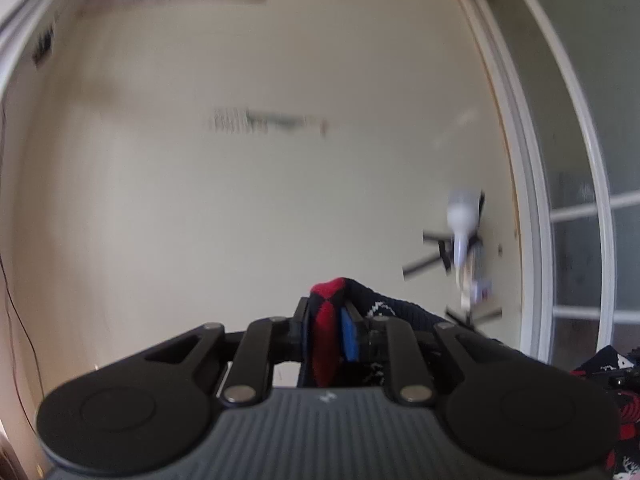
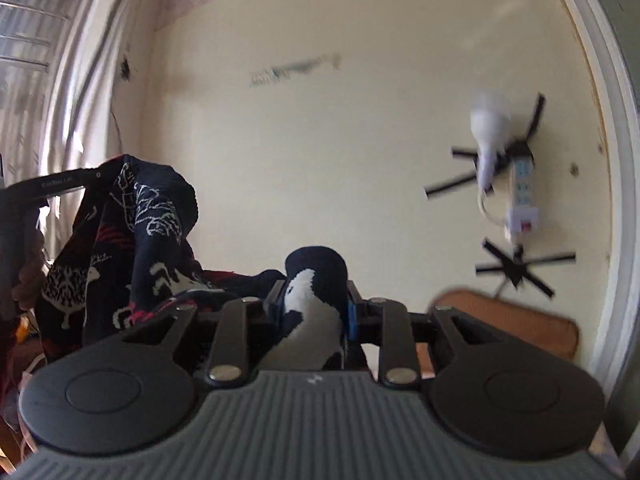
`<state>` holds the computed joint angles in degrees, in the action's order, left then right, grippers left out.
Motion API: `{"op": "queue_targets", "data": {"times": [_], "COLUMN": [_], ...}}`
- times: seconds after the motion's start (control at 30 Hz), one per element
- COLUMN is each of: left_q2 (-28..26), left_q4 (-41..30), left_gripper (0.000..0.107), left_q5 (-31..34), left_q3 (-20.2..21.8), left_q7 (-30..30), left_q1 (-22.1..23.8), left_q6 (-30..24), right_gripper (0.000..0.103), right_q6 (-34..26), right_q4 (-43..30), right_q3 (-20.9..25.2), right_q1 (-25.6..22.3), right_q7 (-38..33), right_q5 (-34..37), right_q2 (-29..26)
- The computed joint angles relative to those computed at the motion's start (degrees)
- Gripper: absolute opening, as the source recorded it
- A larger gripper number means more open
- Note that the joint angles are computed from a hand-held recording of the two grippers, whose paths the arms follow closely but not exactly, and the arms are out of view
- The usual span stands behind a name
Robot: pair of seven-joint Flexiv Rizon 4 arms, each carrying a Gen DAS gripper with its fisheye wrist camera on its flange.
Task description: Fold small clothes
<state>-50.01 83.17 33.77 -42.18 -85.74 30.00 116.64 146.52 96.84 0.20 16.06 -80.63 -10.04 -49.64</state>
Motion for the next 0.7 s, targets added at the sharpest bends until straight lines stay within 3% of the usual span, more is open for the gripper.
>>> {"op": "queue_targets", "data": {"times": [0.07, 0.13, 0.2, 0.23, 0.3, 0.37, 0.4, 0.47, 0.57, 0.63, 0.7], "left_q2": [-6.3, -11.1, -14.3, -15.5, -16.7, -16.1, -15.3, -14.0, -13.6, -13.9, -14.8], "left_q4": [-4.3, -9.3, -12.2, -12.5, -11.5, -10.9, -11.4, -12.5, -13.7, -14.6, -16.2], "left_gripper": [0.016, 0.016, 0.012, 0.012, 0.013, 0.017, 0.018, 0.025, 0.029, 0.031, 0.031], "left_q5": [-0.7, -6.3, -10.4, -12.0, -13.6, -14.7, -15.6, -17.7, -20.1, -21.2, -22.7], "left_q3": [-0.9, 4.0, 7.3, 8.3, 8.1, 10.2, 12.3, 16.1, 18.2, 18.7, 18.7], "left_q7": [2.6, 3.7, 3.6, 3.1, 3.8, 3.9, 3.7, 3.5, 5.4, 7.7, 10.2], "left_q1": [-1.9, -6.7, -9.3, -9.7, -9.0, -9.7, -10.7, -12.9, -14.5, -15.1, -16.0], "left_q6": [-11.7, -21.8, -27.5, -28.3, -26.7, -24.7, -24.9, -26.7, -29.7, -31.3, -33.7], "right_gripper": [0.041, 0.052, 0.052, 0.052, 0.058, 0.075, 0.082, 0.082, 0.079, 0.068, 0.063], "right_q6": [-9.5, -20.2, -27.9, -28.7, -25.8, -23.9, -23.1, -25.5, -38.6, -50.3, -60.6], "right_q4": [-4.5, -7.9, -10.9, -12.7, -13.4, -15.2, -17.2, -18.1, -21.6, -24.3, -27.3], "right_q3": [-4.2, -9.4, -15.8, -16.6, -13.4, -6.1, -4.6, -3.4, -2.9, 4.0, 12.4], "right_q1": [4.7, 8.2, 12.3, 13.0, 9.4, 3.7, 2.5, 2.1, 1.8, -2.7, -6.9], "right_q7": [-3.4, -5.3, -9.8, -13.7, -12.5, -12.5, -11.8, -11.2, -7.9, -6.0, -10.3], "right_q5": [10.1, 13.3, 16.2, 18.4, 12.6, 7.1, 5.5, 3.4, -1.3, -8.2, -10.1], "right_q2": [-4.7, -8.6, -12.1, -13.2, -12.8, -12.2, -13.1, -13.0, -13.6, -14.2, -15.5]}}
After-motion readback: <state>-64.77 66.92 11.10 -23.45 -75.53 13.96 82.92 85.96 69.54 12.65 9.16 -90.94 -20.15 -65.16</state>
